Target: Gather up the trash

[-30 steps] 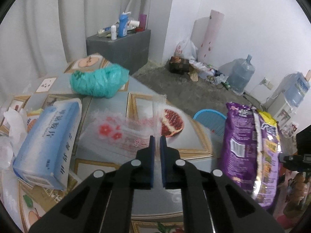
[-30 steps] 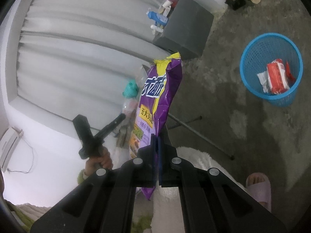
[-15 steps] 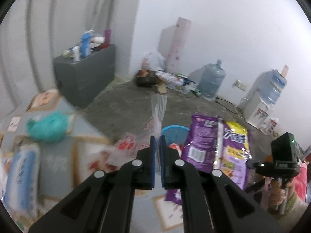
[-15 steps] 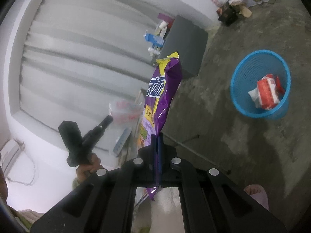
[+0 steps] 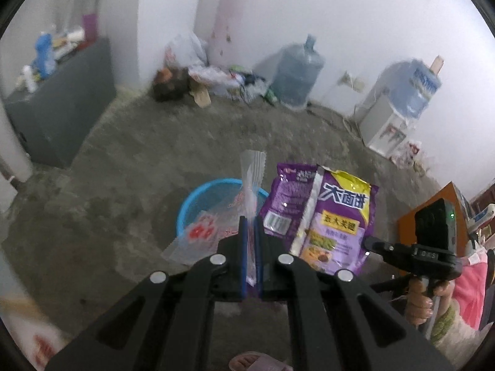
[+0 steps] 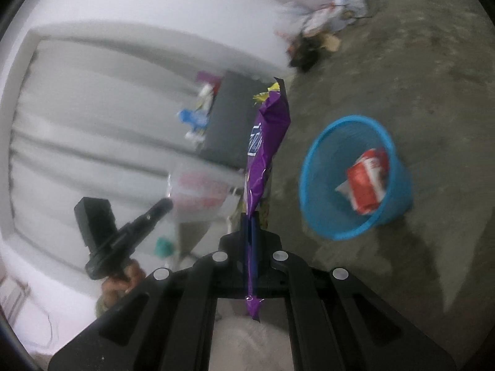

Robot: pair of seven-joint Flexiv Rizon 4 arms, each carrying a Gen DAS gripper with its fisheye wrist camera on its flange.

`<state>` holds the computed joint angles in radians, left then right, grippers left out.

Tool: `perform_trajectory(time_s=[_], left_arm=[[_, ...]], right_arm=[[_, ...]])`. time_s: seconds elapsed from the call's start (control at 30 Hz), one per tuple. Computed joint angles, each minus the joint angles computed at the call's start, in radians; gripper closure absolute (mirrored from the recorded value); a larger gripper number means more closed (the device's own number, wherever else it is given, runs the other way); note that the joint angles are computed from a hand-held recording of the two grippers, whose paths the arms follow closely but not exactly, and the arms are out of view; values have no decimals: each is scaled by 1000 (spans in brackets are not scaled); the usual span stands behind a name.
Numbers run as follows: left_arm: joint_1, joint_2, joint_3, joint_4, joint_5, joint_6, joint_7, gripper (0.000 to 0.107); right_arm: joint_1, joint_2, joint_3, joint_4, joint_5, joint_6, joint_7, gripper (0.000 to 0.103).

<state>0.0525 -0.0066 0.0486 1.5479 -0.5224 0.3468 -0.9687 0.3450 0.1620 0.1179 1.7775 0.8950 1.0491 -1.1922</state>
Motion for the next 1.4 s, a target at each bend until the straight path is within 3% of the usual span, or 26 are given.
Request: perform_trajectory(time_s=[0.1, 0.3, 0.37, 0.4, 0.43, 0.47, 0.5, 0.53, 0.73, 1.07, 1.4], left_arm=[[-12, -100, -36, -83, 59, -38, -68, 103], [-40, -244, -68, -180, 144, -68, -190, 100], [-44, -282, -72, -212, 167, -98, -222, 72], [-49, -300, -70, -233, 193, -107, -249, 64], [-55, -309, -65, -240, 214, -101, -280, 57], [-57, -310, -63, -233, 214, -82, -300, 56], [-55, -311, -63, -231, 209, -77, -316, 55], [-53, -311, -64, -232, 203, -81, -332, 52], [-36, -269, -68, -213, 168, -65, -319, 48], [28, -140, -39, -186, 29, -77, -218, 43], [116, 93, 93, -75, -60, -121, -76, 32]], right_arm=[[-12, -56, -5, -4, -4, 15, 29, 103], [-35, -150, 44, -11, -157, 24, 144, 103], [-42, -171, 53, -16, -195, -2, 172, 99], [-49, -183, 52, -24, -208, -21, 181, 97], [-55, -189, 56, -26, -212, -32, 188, 87], [-58, -187, 61, -22, -230, -38, 212, 81], [-66, -178, 62, -15, -242, -47, 224, 68], [-69, -174, 64, -12, -251, -43, 231, 63], [-76, -140, 63, 4, -267, -37, 221, 55], [-59, -128, 70, -9, -311, -7, 240, 55], [-12, -54, 87, 23, -481, -33, 280, 51]])
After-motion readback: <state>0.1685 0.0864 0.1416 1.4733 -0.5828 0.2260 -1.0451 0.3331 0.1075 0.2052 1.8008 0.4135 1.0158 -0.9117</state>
